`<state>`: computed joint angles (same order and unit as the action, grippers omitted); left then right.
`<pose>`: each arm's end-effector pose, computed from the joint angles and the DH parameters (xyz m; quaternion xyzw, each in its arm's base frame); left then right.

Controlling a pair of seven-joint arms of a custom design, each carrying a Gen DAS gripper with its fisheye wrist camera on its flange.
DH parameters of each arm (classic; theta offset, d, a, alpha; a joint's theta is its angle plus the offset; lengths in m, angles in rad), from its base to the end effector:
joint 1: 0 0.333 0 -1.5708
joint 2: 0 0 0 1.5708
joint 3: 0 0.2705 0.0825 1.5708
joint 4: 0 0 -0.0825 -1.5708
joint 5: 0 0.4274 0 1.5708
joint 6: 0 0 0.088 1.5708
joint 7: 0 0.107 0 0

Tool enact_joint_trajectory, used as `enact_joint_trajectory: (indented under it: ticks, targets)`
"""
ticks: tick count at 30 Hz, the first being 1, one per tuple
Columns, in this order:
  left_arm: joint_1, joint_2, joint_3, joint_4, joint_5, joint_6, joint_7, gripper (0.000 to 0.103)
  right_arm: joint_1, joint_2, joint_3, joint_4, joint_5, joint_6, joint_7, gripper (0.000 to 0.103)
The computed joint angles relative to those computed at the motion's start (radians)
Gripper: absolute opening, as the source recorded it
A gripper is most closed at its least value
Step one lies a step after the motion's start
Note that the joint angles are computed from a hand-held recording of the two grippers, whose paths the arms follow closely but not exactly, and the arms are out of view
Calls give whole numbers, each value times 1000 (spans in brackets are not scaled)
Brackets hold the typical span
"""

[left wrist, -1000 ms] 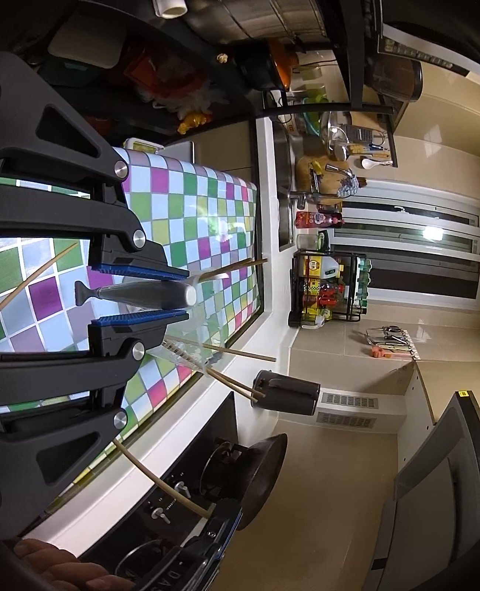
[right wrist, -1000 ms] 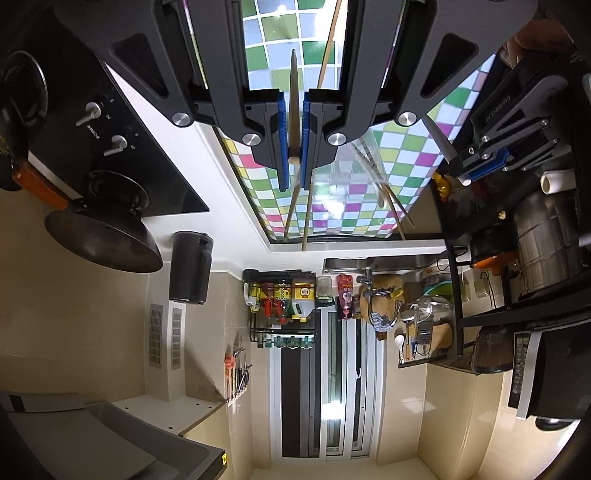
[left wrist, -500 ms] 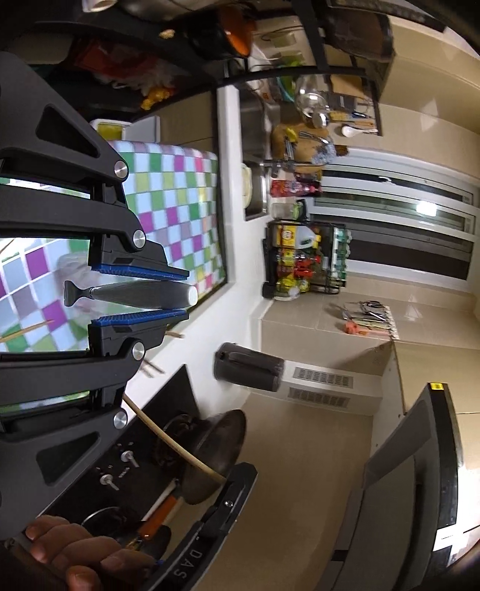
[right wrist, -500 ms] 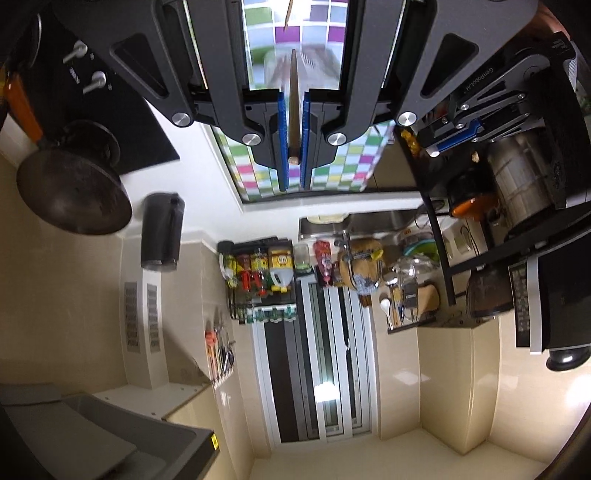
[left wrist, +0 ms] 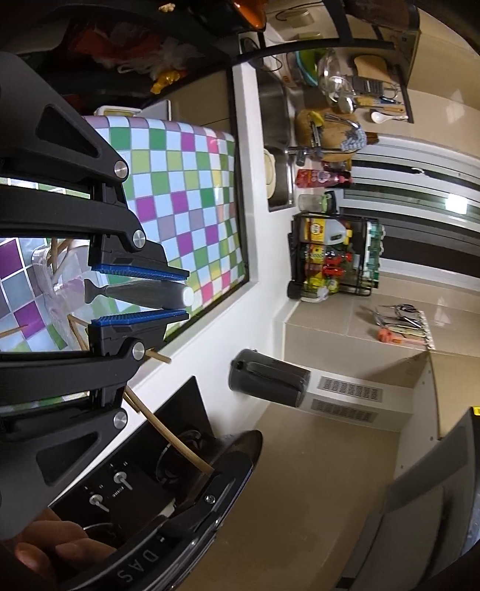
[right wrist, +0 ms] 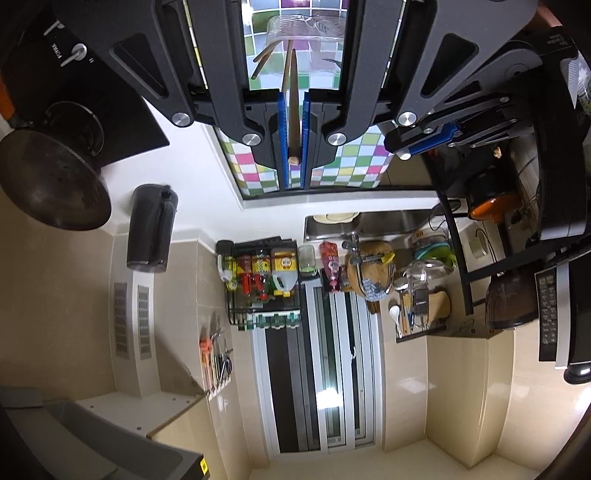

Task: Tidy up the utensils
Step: 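Lift the fork and chopstick and carry them over the clear container, then open both tools to drop the fork and chopstick into the container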

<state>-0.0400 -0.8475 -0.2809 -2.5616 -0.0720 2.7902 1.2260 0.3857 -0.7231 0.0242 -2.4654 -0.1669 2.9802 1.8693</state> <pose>0.4046 -0.1505 0.6072 -0.6236 0.5950 -0.4120 0.2956 0.4053 0.1912 0.6457 -0.6457 0.4951 -0.3021 0.4966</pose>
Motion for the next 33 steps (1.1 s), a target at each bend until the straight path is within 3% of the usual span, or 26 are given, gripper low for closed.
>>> enact_joint_trajectory:
  ticks: [18,26,29,31,33]
  targets:
    - [-28,86,-2,-25,4,-22,15,16,21,77,-12,-53,18,11,-38,6]
    - [-60,112,28,-26,-20,-50,43,17,18,79,-5,-68,16,-12,-32,6]
    - [-81,98,47,-31,-37,-46,72,36,15,72,0,-71,15,-36,-33,13]
    - [-74,65,39,-45,-34,-36,73,38,21,59,-5,-75,20,-49,-39,15]
    - [-75,23,41,-62,-41,-32,71,38,21,37,-4,-83,21,-58,-43,25]
